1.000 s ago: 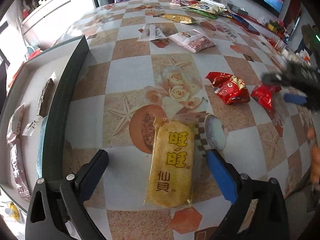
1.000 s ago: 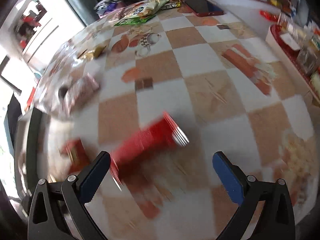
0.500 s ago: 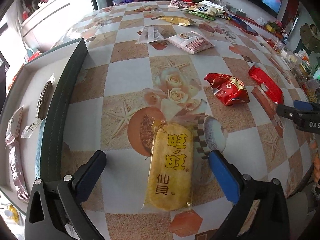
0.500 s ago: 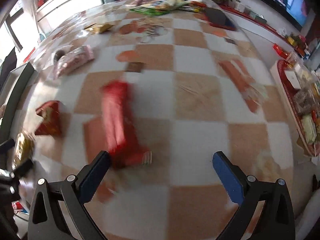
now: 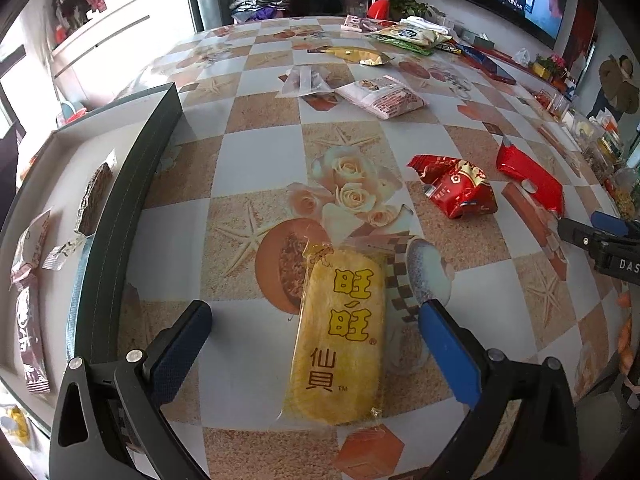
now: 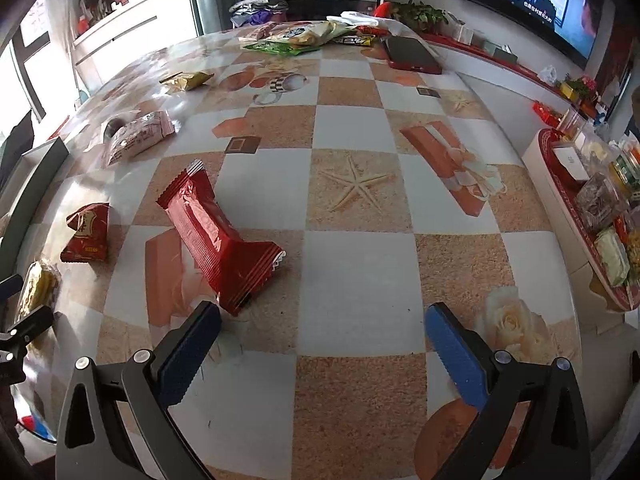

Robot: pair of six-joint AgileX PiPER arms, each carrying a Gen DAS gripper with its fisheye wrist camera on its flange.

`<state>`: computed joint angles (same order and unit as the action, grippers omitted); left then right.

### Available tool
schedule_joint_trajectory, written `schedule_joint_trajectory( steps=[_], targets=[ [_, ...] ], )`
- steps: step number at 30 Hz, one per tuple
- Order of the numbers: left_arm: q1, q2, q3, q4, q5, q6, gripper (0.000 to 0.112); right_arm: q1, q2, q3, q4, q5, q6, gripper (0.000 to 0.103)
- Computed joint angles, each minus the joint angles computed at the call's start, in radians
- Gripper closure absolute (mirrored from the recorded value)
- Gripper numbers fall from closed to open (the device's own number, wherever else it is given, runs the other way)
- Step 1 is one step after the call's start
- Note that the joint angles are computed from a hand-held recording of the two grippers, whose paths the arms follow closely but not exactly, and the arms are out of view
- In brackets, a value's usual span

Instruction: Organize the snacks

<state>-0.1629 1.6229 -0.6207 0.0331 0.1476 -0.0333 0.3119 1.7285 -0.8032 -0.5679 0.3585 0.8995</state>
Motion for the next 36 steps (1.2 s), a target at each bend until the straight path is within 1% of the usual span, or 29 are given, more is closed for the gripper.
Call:
schedule_joint_trajectory(
  steps=[5,19,32,34,36],
  targets=[
    [-0.005,-0.003,0.013,0.059,-0.022,-0.067,0.009,0.000,0.000,0.000,-0.002,-0.001,0.002,0.001],
    [-0.007,-0.003,0.015,0.064,-0.022,-0.072,0.009,0.006,-0.010,0.017,-0.051,-0.013,0.053,0.001],
    [-0.007,-0.003,0.016,0.071,-0.024,-0.079,0.009,0.010,-0.013,0.020,-0.057,-0.011,0.061,0.001],
    [-0.008,-0.002,0.013,0.071,-0.020,-0.080,0.009,0.010,-0.012,0.013,-0.038,-0.004,0.033,0.001],
    [-0.008,-0.003,0.014,0.071,-0.018,-0.080,0.009,0.004,-0.008,-0.003,0.037,0.004,-0.073,0.001]
  ],
)
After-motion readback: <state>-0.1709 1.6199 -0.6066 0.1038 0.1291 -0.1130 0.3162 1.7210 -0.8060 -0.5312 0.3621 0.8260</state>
